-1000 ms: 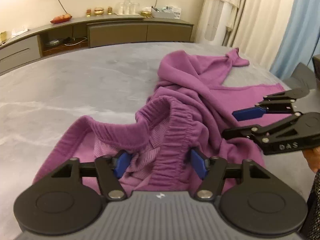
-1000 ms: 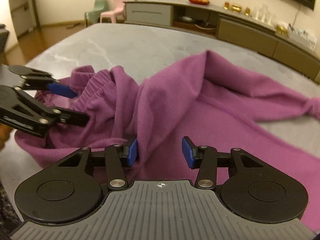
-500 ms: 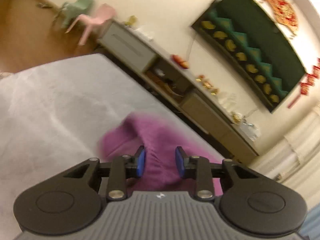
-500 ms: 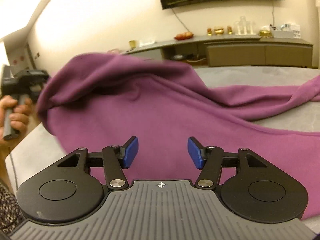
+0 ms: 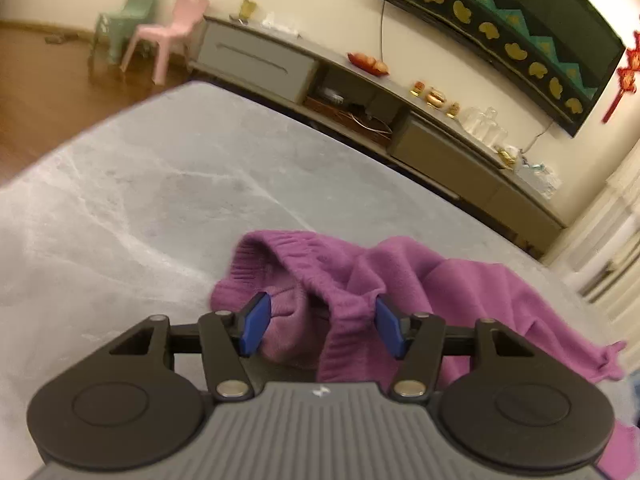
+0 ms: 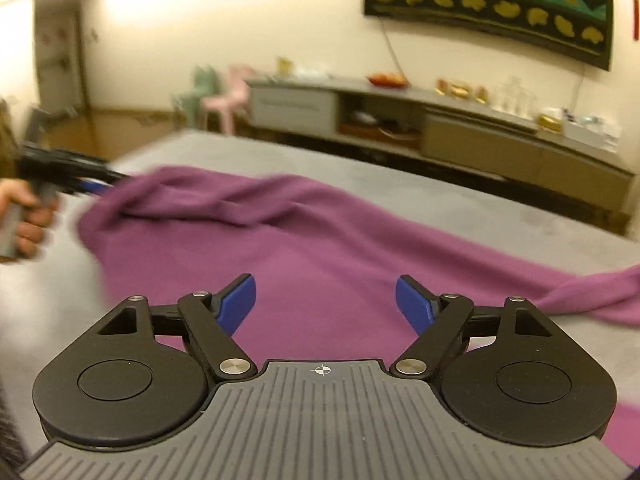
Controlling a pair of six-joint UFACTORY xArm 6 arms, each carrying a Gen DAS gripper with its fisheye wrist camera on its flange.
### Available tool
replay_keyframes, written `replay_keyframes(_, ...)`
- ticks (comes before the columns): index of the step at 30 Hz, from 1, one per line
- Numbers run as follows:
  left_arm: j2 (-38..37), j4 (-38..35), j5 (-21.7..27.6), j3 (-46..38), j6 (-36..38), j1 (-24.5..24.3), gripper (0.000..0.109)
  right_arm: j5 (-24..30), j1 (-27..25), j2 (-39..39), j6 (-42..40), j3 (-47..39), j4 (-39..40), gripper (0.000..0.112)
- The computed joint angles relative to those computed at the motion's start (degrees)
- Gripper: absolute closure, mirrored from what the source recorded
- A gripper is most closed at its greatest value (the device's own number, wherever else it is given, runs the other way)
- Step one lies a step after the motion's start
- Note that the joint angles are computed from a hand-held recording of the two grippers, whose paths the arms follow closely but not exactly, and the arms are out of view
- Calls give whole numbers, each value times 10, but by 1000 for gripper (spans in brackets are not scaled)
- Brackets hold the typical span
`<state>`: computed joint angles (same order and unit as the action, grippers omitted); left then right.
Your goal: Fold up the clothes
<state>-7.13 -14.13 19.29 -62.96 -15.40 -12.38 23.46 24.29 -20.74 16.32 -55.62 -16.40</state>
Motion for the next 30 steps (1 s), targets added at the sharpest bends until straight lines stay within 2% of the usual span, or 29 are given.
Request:
replay_keyframes(2, 15, -63, 16, -28, 78, -4, 51, 36, -58, 18, -8, -28, 27, 32)
replay_keyframes(5, 58, -29, 91, -100, 125, -12, 52, 81, -159, 43, -9, -70, 87, 32)
replay_keyframes(7, 91, 10, 126, -141, 107, -14, 55, 111, -215, 78, -16, -112, 114, 32)
replay_keyframes(10, 127, 18, 149, -184, 82, -10, 63, 141, -275, 151, -37, -189, 181, 32)
replay_keyframes(11, 137, 23, 152, -198, 73, -8, 70, 145, -289, 177, -49, -213, 216, 30)
replay_keyframes(12, 145, 29, 152, -209, 65, -8, 81, 146, -298, 203, -52, -235, 239, 27)
replay_keyframes(14, 154, 39, 146, -222, 55, -9, 93, 145, -307, 254, -32, -275, 247, 27)
replay_keyframes(15, 154, 43, 136, -222, 58, -11, 95, 147, -306, 279, -8, -296, 226, 34)
replay_keyframes(16, 155, 49, 127, -223, 63, -13, 97, 155, -305, 306, 14, -321, 202, 45)
replay_keyframes(17, 154, 58, 118, -224, 62, -14, 98, 162, -305, 327, 31, -340, 183, 90)
replay_keyframes(18, 150, 66, 106, -221, 55, -14, 100, 166, -307, 341, 42, -352, 167, 111)
replay_keyframes(19, 141, 76, 73, -210, 40, -12, 100, 146, -308, 341, 45, -346, 160, 112)
replay_keyframes(21, 113, 48, -44, -165, 39, -6, 100, 43, -312, 308, 22, -291, 177, 112)
replay_keyframes(23, 94, -56, -131, -144, 87, -4, 100, -77, -314, 234, -71, -211, 276, 112)
replay_keyframes(24, 94, -87, -147, -146, 95, -4, 100, -116, -314, 203, -108, -175, 316, 112)
replay_keyframes(25, 104, -93, -139, -155, 86, -1, 100, -131, -318, 173, -123, -145, 332, 112)
replay_keyframes(26, 114, -75, -108, -169, 66, 6, 99, -122, -327, 151, -123, -125, 324, 112)
replay_keyframes(28, 146, 26, -23, -200, -19, 17, 91, -77, -347, 130, -80, -96, 251, 112)
replay_keyframes(29, 161, 81, 13, -215, -68, 17, 84, -47, -355, 128, -71, -87, 234, 103)
replay_keyframes(30, 169, 111, 25, -218, -93, 13, 77, -24, -364, 126, -51, -75, 222, 91)
